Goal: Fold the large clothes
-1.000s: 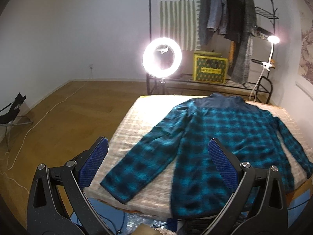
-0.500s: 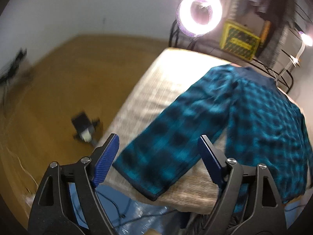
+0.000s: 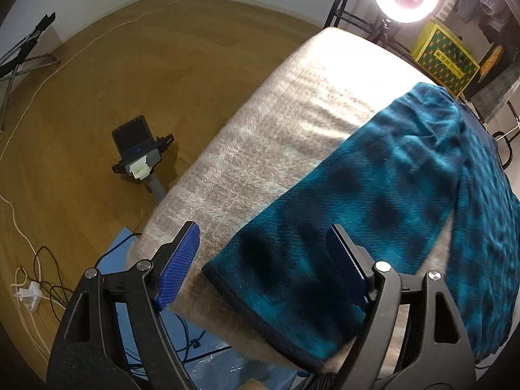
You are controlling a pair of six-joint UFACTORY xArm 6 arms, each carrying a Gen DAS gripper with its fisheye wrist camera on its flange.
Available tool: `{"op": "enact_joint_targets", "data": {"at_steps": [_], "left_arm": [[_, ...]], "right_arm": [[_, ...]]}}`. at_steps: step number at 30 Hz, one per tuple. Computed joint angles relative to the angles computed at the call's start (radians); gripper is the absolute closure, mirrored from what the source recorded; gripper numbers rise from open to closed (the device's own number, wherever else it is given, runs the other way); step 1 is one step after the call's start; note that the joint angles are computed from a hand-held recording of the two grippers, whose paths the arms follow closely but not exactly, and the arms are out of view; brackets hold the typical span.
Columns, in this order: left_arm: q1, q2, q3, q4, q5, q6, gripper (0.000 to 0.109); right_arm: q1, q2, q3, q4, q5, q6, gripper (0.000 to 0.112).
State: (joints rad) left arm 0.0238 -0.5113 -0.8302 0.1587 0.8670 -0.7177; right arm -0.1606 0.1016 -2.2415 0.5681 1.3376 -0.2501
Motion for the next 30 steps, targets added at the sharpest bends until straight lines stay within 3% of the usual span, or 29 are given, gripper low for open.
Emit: {"op": "enact_joint_targets", "data": {"at_steps": [9,12,15,17,26,30], "left_arm": [[0.010,0.042,0.030,-0.020,-0.066,0.019,0.026],[-0.005,0.048,0.035,0.024,-0.086,-0.014,0.034],[-0.017,0.051,0.031,0.019,-0.110,0.004,0.062],[-0.023,0.057,0.025,-0.008,-0.129,0.036,0.101],[-0.077,0.040,-0.011,0.014,-0.218,0.012,0.105],[-0.044,0.029,-0.020,-0.032,-0.219,0.021,0.104]], "right_arm": [[0.021,0.009,0.032,0.046,0.049,-0.020,0.018],[0.036,-0.007,0.058,0.027,0.036,-0.030,0.018],[0.042,-0.002,0.056,0.027,0.040,-0.023,0.019],[0.044,0.010,0.039,0.030,0.049,-0.017,0.020],[0.074,0.045,-0.005,0.023,0.094,-0.020,0.030],[0.092,0.057,-0.011,0.034,0.104,-0.010,0.031]]}}
